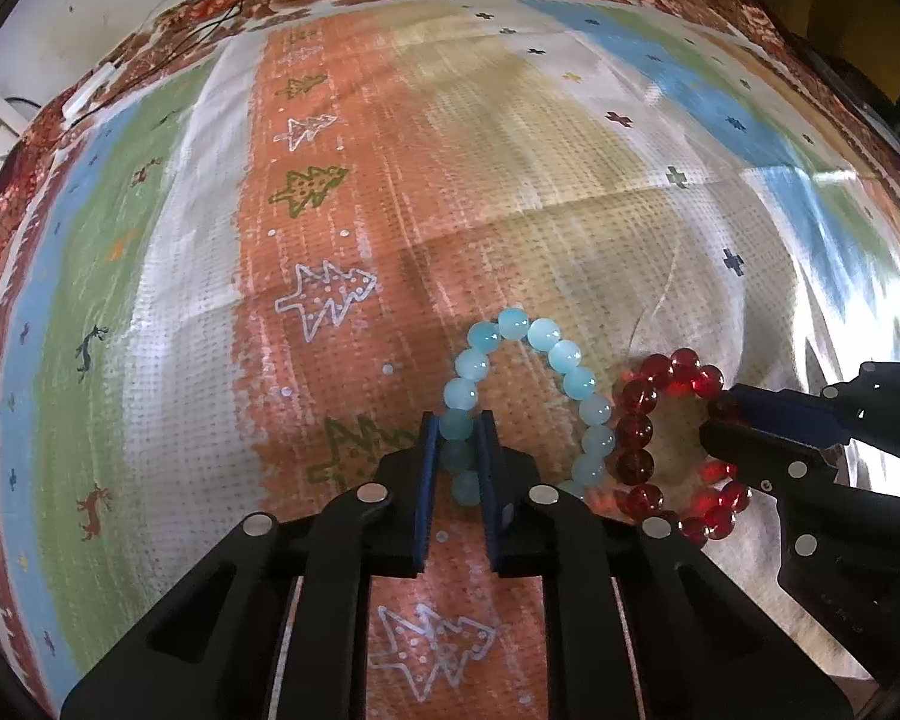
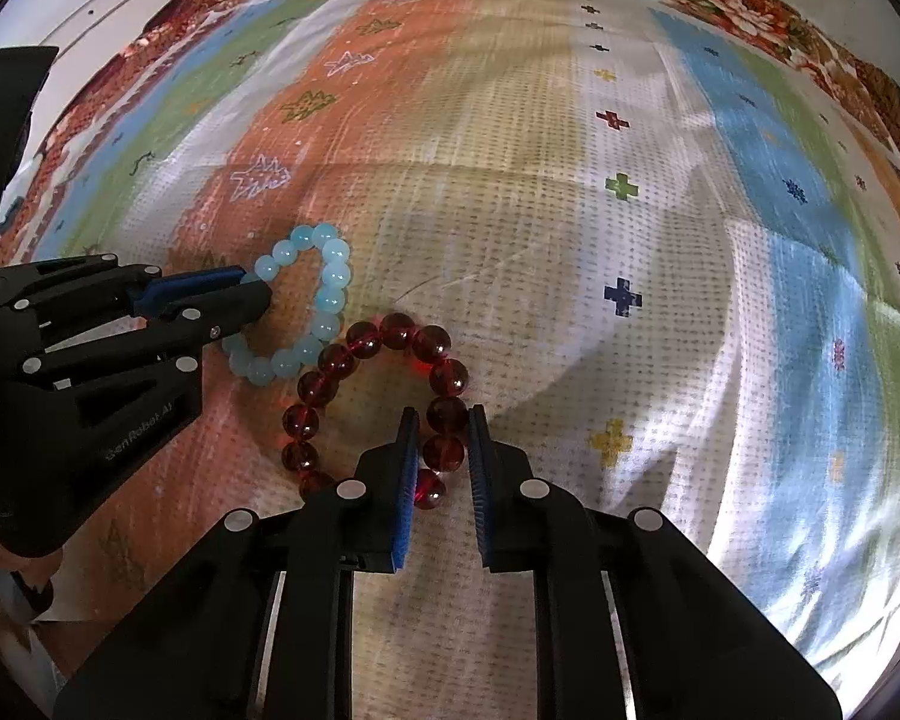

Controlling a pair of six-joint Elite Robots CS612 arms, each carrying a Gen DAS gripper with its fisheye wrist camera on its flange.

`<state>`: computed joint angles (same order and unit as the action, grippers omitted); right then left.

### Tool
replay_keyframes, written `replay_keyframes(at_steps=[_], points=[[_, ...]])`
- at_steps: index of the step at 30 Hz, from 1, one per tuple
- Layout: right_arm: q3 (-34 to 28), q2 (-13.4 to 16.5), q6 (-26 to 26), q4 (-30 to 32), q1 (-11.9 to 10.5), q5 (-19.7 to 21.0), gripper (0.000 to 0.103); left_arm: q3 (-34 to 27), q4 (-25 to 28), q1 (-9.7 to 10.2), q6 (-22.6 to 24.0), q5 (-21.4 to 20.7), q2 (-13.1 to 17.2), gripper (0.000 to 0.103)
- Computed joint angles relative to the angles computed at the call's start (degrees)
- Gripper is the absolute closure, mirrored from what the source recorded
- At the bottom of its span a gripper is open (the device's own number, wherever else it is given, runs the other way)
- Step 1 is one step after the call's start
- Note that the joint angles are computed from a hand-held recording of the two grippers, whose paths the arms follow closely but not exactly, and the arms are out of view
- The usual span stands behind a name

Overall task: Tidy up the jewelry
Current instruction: 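Grasp the light-blue bead bracelet with the left tool while the right tool grasps the red bead bracelet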

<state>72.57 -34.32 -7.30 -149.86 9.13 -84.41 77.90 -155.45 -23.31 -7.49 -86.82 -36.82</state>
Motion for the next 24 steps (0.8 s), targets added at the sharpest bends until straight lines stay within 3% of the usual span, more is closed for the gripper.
replay_keyframes(at_steps=[24], points=[[0.27, -0.38, 0.04, 0.34, 0.0, 0.33, 0.088, 0.77, 0.83, 0.16, -0.34, 0.38, -0.95, 0.092]])
